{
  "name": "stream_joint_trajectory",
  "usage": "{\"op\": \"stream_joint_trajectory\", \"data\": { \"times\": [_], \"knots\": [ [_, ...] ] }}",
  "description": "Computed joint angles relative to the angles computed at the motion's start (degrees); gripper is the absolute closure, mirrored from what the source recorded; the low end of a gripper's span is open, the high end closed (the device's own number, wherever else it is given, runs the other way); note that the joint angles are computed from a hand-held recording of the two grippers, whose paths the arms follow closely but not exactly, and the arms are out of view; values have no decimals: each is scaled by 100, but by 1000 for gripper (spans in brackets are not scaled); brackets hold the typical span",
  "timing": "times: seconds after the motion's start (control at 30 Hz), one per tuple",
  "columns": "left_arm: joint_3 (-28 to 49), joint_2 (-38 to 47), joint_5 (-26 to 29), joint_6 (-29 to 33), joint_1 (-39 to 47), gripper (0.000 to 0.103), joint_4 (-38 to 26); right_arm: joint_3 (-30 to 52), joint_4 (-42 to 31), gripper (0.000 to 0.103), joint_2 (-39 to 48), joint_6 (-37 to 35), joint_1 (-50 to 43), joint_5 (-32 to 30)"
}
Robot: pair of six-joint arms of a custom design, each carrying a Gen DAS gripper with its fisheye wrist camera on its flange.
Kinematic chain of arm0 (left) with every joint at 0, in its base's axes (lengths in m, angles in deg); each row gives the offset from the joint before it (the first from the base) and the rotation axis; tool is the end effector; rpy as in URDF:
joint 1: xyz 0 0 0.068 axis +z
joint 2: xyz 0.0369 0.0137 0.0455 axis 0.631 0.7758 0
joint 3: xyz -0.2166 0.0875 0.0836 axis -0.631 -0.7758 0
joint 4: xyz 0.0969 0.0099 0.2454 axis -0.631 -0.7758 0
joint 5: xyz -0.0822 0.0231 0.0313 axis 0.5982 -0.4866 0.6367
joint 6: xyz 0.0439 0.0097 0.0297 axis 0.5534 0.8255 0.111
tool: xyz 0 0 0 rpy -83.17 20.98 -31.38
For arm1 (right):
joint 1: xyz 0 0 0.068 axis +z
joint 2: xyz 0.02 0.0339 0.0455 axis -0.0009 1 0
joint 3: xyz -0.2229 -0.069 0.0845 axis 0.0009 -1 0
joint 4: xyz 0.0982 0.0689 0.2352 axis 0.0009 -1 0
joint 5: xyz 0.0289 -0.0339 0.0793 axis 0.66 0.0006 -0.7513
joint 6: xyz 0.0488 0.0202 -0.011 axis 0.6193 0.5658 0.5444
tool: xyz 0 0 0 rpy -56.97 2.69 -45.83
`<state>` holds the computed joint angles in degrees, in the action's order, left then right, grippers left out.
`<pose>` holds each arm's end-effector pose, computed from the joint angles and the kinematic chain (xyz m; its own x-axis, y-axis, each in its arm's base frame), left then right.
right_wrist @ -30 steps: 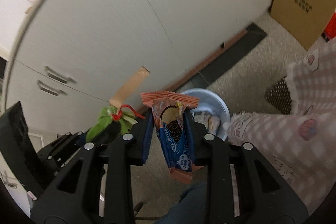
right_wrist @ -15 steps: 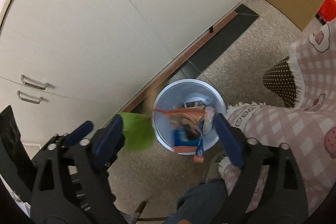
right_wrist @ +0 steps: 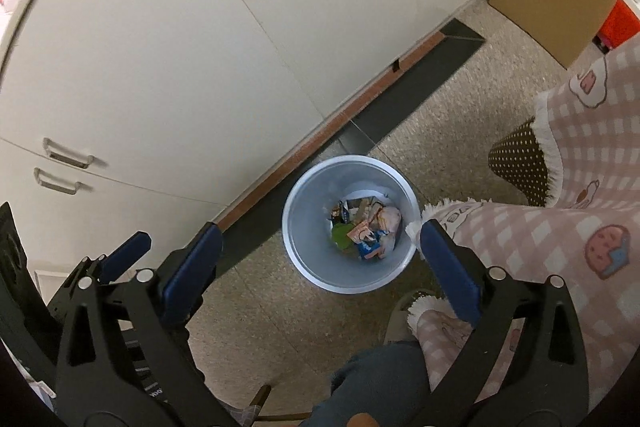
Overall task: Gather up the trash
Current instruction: 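Move both tools back over the table toward the box and red bag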
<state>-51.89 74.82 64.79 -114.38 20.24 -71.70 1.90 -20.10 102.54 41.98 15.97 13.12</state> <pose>0.2274 -0.0668 0.0481 -0.6947 -0.5743 -0.4331 -0.5835 0.8020 -0.1277 0.3652 0.1183 0.0674 -0.7952 -0.5343 -0.2866 -0.6030 0.7467 0.2809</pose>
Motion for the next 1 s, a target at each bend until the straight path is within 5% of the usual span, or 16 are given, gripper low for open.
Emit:
{"op": "stream_joint_trajectory", "data": {
  "times": [0.47,0.77,1.0],
  "knots": [
    [1113,-2156,-1982,-1394,-1754,19,-3463,-641,-783,6,-2820,-875,-1014,-1319],
    [3568,-1130,-3170,-1769,-3126,15,-4954,129,-2059,6,-3379,-2128,-3010,-2334],
    [5659,248,-3477,-1085,-3651,14,-5018,1425,-3058,6,-2784,-2989,-4619,-3031]
  ]
}}
